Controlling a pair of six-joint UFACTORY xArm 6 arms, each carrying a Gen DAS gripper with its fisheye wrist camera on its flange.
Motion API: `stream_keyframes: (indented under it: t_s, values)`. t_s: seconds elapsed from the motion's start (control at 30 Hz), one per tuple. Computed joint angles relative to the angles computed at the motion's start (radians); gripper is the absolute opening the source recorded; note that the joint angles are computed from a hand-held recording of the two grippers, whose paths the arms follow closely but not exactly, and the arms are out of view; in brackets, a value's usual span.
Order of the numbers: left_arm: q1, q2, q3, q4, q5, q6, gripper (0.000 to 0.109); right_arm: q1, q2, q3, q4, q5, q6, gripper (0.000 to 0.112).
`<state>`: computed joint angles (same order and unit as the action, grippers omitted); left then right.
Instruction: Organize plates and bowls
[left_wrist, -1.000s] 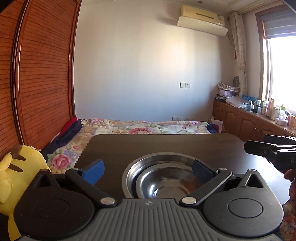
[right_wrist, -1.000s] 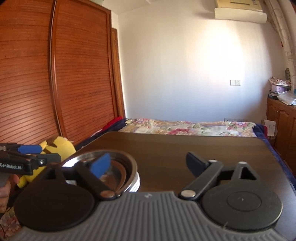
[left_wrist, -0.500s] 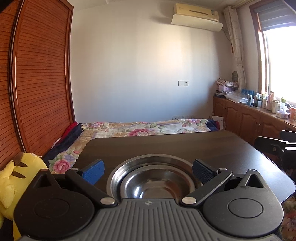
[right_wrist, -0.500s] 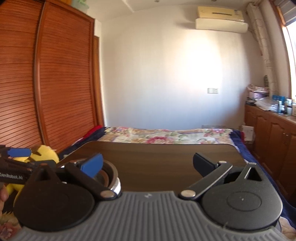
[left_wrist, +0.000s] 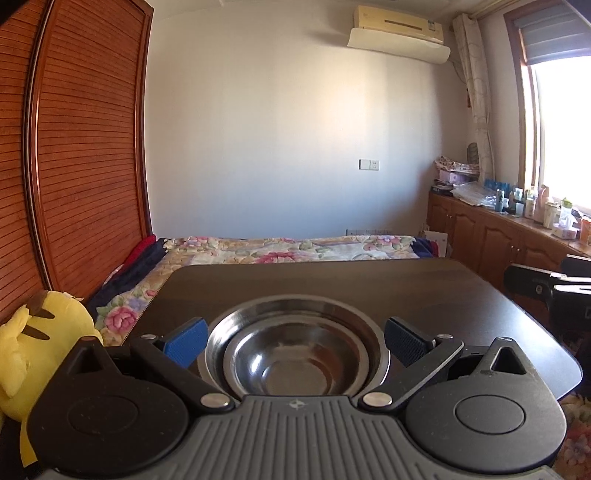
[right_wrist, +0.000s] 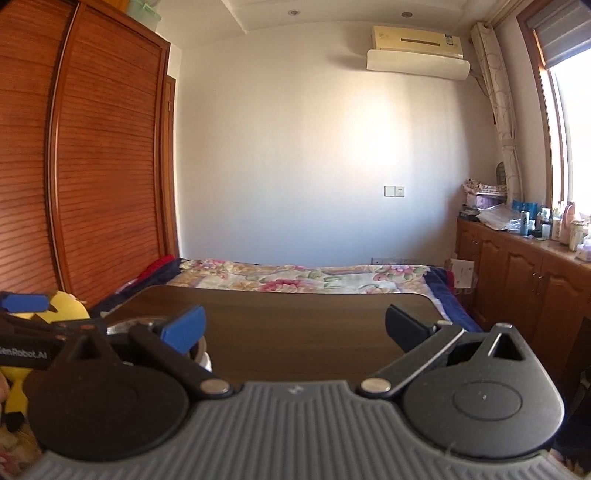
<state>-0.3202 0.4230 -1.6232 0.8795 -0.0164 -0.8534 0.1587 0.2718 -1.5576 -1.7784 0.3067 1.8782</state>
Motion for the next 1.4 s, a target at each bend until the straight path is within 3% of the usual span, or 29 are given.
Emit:
stream_keyframes:
  t_s: [0.1,0.83,1.13,1.4]
  values:
    - [0.002,-0.006,0.001,0.092,0.014,-0.08,0.103,0.001,0.0,0.007,-0.007,0.005,0.011,0.103]
    - [0.008,-0.036,0.057,0.201,0.013,-0.179,0.103,0.0,-0.042,0.095,0.059,0.004,-0.014,0.103]
    - [0.005,-0.008,0.071,0.092,0.02,-0.084,0.103,-0.009,-0.022,0.094,0.055,-0.01,0.013,0.103]
    - [0.007,0.017,0.067,0.069,0.028,-0.065,0.103,-0.015,0.004,0.095,0.058,-0.022,0.023,0.103]
